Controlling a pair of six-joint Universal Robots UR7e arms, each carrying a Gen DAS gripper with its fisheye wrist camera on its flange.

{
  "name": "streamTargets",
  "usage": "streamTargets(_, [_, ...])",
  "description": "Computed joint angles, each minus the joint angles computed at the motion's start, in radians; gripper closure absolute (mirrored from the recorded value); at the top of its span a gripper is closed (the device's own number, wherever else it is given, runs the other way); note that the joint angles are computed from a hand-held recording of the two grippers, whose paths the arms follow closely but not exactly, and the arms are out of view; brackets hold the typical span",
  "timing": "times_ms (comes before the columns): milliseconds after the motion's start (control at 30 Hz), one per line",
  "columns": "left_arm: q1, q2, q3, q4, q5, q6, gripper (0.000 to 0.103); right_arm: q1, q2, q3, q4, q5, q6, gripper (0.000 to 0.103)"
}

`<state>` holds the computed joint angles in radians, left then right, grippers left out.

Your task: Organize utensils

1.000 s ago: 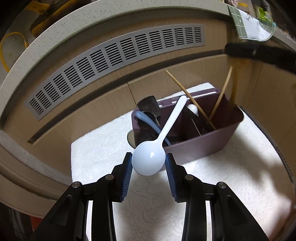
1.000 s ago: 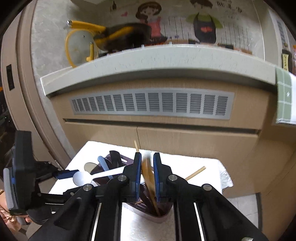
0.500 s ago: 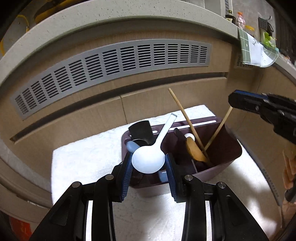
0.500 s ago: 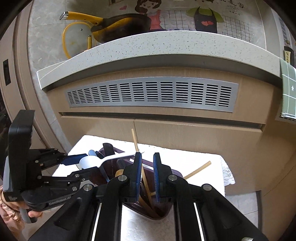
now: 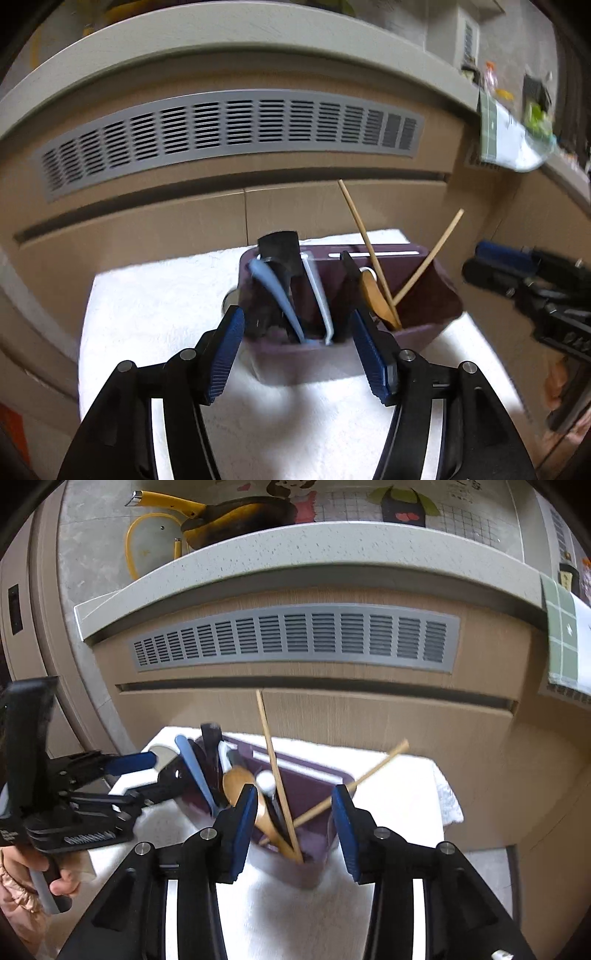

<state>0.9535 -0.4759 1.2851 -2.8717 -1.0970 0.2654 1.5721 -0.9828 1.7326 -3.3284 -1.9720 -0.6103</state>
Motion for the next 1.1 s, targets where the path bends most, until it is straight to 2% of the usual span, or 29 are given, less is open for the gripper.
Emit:
streamTargets(100, [-0.012, -0.052, 0.130, -0.169, 0.016, -0.018, 0.042, -0.003, -0.025, 0.061, -0.031, 0.000, 0.019, 0.062])
streamTargets(233, [-0.054, -0.116, 0.334, -0.445, 0.072, -0.008, 0.025, -0.001, -0.065, 0.171, -0.117, -0.001, 0.063, 0.054])
streamTargets(300, [-0.078, -0.127, 0.414, -0.570, 0.116, 0.020, 0.020, 0.012, -0.070, 0.219, -0.181, -0.031, 0.068, 0.049])
streamTargets(433, [-0.120, -0.146, 0.549, -0.726, 0.190, 0.032, 0.009, 0.053, -0.041, 0.313, -0.392, -0.129, 0.020, 0.026])
streamTargets(533, [-0.147, -0.153, 0.622, -0.797, 0.244, 0.040, 0.005, 0.073, -0.024, 0.375, -0.527, -0.162, -0.007, 0.013])
streamTargets(633, [-0.171, -0.159, 0.673, -0.816, 0.295, 0.029, 0.001, 0.076, -0.020, 0.432, -0.625, -0.163, 0.011, 0.003])
streamTargets(800, [-0.194, -0.197, 0.751, -0.767, 0.315, -0.080, 0.001, 0.088, 0.005, 0.473, -0.739, -0.207, -0.031, 0.003])
streamTargets(933, [-0.215, -0.199, 0.783, -0.770, 0.332, -0.094, 0.001, 0.093, 0.030, 0.491, -0.812, -0.230, -0.078, 0.003])
streamTargets(1100, [-0.233, -0.203, 0.798, -0.763, 0.349, -0.086, 0.001, 0.088, 0.019, 0.510, -0.814, -0.222, -0.069, 0.003])
